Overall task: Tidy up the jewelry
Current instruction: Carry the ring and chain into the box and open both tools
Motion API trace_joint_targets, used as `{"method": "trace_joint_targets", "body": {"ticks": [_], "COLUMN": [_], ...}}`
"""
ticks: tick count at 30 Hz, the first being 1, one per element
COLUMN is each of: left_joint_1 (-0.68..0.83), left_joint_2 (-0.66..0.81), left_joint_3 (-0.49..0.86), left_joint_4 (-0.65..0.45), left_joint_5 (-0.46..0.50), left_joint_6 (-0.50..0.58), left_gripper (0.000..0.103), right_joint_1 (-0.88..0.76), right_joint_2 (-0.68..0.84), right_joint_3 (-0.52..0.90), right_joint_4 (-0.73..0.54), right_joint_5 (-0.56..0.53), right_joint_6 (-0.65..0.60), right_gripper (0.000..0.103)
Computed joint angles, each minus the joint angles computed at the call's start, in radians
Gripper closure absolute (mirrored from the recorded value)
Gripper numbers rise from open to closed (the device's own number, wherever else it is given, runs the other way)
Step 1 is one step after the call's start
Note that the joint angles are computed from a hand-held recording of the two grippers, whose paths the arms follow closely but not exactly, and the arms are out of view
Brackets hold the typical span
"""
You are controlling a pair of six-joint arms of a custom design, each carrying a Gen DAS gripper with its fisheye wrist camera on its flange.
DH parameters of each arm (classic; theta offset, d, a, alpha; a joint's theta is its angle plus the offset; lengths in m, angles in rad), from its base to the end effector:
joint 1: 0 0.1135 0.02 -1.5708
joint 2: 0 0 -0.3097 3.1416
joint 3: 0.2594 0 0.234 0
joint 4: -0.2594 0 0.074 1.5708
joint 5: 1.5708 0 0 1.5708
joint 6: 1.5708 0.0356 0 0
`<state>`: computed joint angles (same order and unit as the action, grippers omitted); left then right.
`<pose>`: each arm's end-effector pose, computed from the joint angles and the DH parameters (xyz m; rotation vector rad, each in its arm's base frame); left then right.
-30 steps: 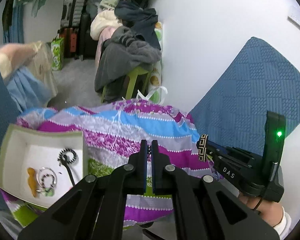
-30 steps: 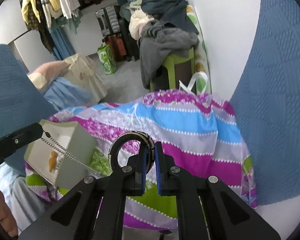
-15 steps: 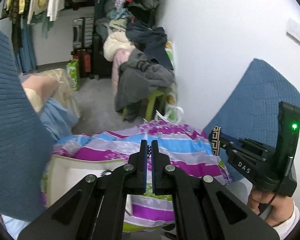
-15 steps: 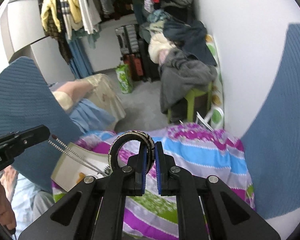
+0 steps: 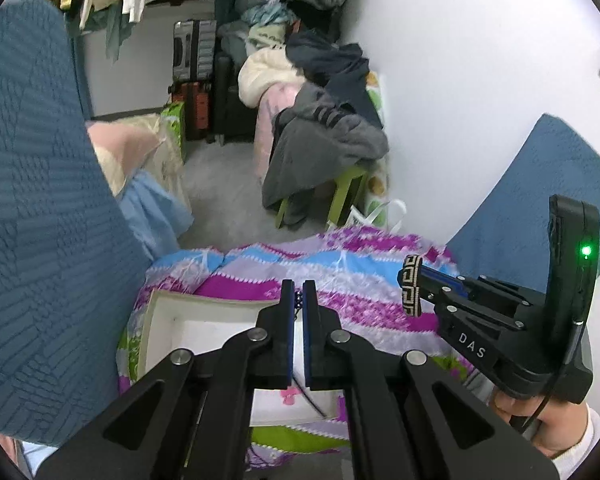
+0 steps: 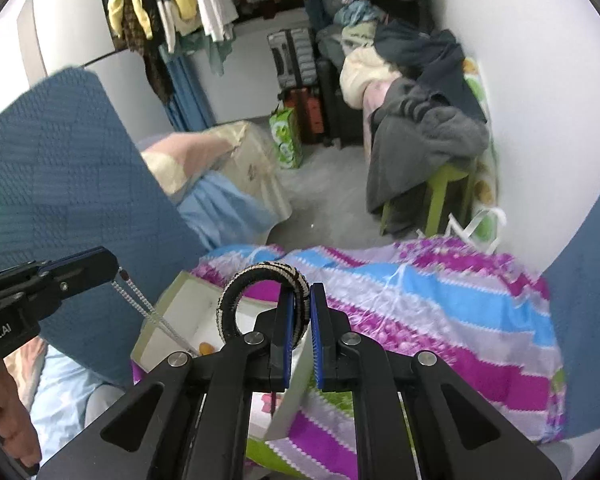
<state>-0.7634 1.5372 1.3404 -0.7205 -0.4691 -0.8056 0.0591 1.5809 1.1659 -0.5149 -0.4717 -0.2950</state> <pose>0.2332 -0.2009 0.3537 -0.2405 2.3516 -0.1657 0.3160 0.0349 0.3022 -0.6145 2.3417 0.4817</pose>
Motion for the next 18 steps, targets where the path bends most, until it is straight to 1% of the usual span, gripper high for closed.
{"method": "trace_joint_targets", "body": {"ticks": [4, 10, 14, 18], "left_joint_1": [0.050, 0.102, 0.127, 0.152], "left_joint_2": [-0.038, -0.058, -0.039, -0.011], "left_joint_3": [-0.153, -0.333, -0.444, -0.527], "left_joint_4": [0.109, 0.243, 0.348, 0.431], "left_joint_5": [0.051, 0.097, 0.126, 0.156], "left_joint_6": [0.006, 0.003, -0.008, -0.020], "left_gripper": [0.100, 0.100, 0.100, 0.100], "right_joint_1": [0.048, 0.081, 0.098, 0.106], "right_joint_2": [0.031, 0.077, 0.106, 0.135], "right_joint_3": [-0.091, -0.189, -0.257, -0.290], "right_joint_4": [0.105, 0.214, 0.297, 0.331], "right_joint_5": [0.033, 0.054, 0.066, 0.060], "right_joint_6": [0.042, 0.068, 0.071, 0.078], "right_gripper": [0.096, 0.096, 0.096, 0.096]}}
